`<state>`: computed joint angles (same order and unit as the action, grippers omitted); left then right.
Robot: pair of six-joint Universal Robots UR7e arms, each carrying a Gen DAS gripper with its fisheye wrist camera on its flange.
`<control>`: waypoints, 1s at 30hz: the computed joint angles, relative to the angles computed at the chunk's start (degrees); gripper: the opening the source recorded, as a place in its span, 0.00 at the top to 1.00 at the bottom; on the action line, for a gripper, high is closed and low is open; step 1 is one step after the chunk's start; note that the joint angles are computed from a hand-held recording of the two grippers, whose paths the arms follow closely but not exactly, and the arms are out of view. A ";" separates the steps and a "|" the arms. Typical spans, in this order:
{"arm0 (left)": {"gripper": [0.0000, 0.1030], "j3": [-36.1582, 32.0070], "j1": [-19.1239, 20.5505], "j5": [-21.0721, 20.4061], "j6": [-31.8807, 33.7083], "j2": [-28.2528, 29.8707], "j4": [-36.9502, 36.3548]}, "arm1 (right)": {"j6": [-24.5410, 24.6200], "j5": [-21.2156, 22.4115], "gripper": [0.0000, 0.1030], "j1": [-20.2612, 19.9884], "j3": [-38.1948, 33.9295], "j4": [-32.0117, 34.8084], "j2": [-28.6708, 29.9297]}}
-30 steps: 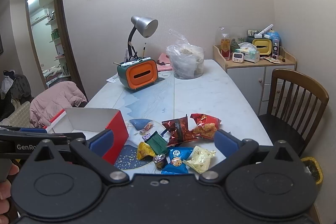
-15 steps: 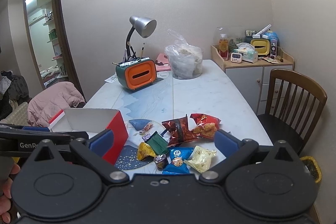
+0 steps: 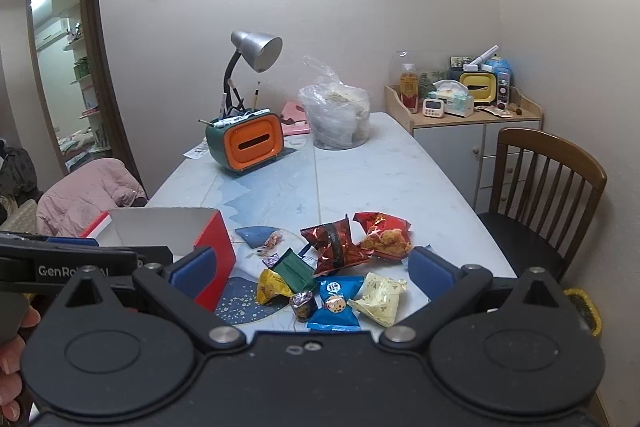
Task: Organize snacks
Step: 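Move the right tool to the wrapped orange egg while the left tool approaches the cream pastry packet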
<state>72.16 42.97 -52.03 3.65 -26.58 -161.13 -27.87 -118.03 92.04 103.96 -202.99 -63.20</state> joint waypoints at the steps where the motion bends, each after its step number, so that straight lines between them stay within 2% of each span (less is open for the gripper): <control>1: 0.12 -0.33 0.09 -0.39 0.11 0.17 0.32 | -0.05 -0.50 0.01 0.15 -0.10 -0.22 0.21; 6: 0.12 -2.13 0.44 -1.69 -0.19 1.39 3.05 | -0.65 -2.71 0.01 0.19 -0.55 -0.92 0.96; 11: 0.12 -5.47 0.15 -1.16 -2.21 3.92 5.92 | -0.04 -1.24 0.03 -1.70 -0.36 0.92 -0.16; 20: 0.12 -15.65 -0.10 0.64 -9.97 10.71 16.73 | -0.87 4.42 0.08 -7.46 -2.54 10.67 -3.29; 22: 0.12 -17.52 -0.23 1.03 -10.33 12.38 17.56 | -1.55 5.22 0.08 -8.99 -3.17 13.02 -3.58; 25: 0.12 -20.74 -0.37 0.97 -9.37 15.32 17.92 | -2.79 6.07 0.16 -11.33 -4.62 16.41 -3.59; 30: 0.12 -28.06 -0.60 0.64 -7.96 21.18 20.17 | -7.03 6.08 0.20 -14.80 -7.41 19.44 -2.55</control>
<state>44.10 42.37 -51.39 -4.31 -5.40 -140.96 -34.89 -111.95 77.24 96.55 -183.54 -65.75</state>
